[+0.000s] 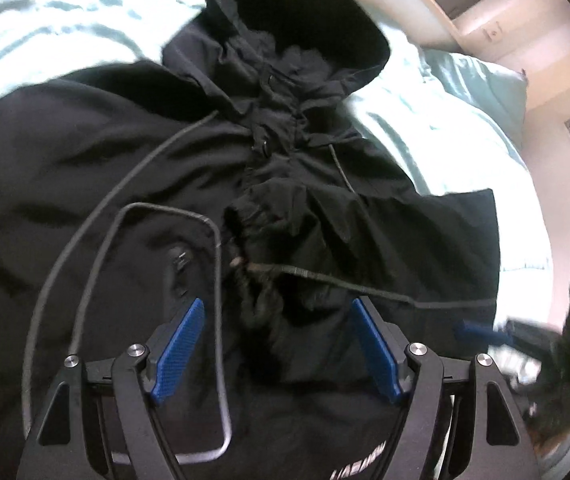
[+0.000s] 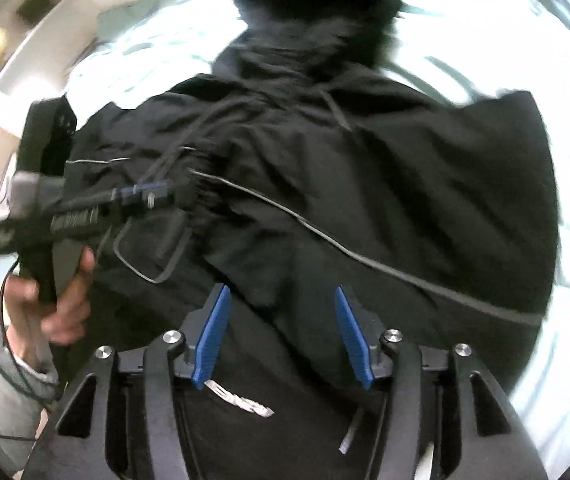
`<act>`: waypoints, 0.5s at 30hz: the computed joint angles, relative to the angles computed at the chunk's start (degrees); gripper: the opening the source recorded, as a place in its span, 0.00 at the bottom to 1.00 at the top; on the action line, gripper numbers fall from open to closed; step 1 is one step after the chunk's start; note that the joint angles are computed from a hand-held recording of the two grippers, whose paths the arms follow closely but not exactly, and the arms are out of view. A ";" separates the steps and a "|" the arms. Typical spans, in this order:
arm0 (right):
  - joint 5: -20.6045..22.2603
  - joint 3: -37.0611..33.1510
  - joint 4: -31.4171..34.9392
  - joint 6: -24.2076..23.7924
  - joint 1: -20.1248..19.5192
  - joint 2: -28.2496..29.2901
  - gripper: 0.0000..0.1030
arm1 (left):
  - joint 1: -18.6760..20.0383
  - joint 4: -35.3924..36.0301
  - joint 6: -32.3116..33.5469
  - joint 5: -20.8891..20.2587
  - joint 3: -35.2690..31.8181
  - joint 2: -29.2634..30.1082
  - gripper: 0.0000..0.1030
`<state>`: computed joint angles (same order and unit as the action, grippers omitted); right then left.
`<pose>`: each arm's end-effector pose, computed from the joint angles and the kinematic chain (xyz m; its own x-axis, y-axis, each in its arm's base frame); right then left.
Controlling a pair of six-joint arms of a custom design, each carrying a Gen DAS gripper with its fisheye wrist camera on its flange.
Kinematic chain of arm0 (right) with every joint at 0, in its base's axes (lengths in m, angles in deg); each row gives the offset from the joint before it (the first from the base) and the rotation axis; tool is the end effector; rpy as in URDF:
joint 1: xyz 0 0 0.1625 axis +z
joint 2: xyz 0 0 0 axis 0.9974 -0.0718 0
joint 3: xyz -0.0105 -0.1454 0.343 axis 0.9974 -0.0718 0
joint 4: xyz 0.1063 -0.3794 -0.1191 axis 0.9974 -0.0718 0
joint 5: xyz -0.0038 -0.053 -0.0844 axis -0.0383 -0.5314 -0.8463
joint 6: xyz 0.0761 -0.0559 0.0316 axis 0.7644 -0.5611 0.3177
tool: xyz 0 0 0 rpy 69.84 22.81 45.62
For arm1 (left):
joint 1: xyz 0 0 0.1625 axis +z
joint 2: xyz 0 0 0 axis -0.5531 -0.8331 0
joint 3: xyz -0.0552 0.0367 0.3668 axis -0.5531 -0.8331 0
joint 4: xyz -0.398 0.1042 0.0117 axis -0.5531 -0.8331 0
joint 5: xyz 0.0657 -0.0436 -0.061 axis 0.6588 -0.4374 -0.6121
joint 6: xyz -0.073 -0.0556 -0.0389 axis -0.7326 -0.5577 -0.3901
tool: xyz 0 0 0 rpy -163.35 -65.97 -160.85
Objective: Fold large clothes
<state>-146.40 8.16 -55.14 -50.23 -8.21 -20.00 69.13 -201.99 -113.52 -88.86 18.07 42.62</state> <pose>-0.0139 -0.5297 0.4176 -0.7682 -0.5405 0.3432 -0.5275 0.8381 0.1390 -0.3780 -0.4964 -0.0335 -0.9464 -0.2226 -0.2342 -0.0960 0.8859 -0.4538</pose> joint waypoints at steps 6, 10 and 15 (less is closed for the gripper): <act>0.23 -0.37 0.29 1.23 -1.79 -1.12 0.56 | 1.75 5.14 -1.22 0.34 -3.91 2.44 0.17; 1.79 -1.22 0.06 0.84 -0.72 -1.49 0.56 | -2.50 6.11 -4.74 9.56 0.61 -3.80 0.17; 1.91 -1.85 -5.96 0.27 0.38 0.94 0.65 | -5.62 24.25 -20.24 16.14 6.71 -15.06 0.17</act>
<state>-144.49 6.31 -61.11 -49.96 -7.83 -19.06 63.52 -177.73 -133.76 -72.72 24.77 27.56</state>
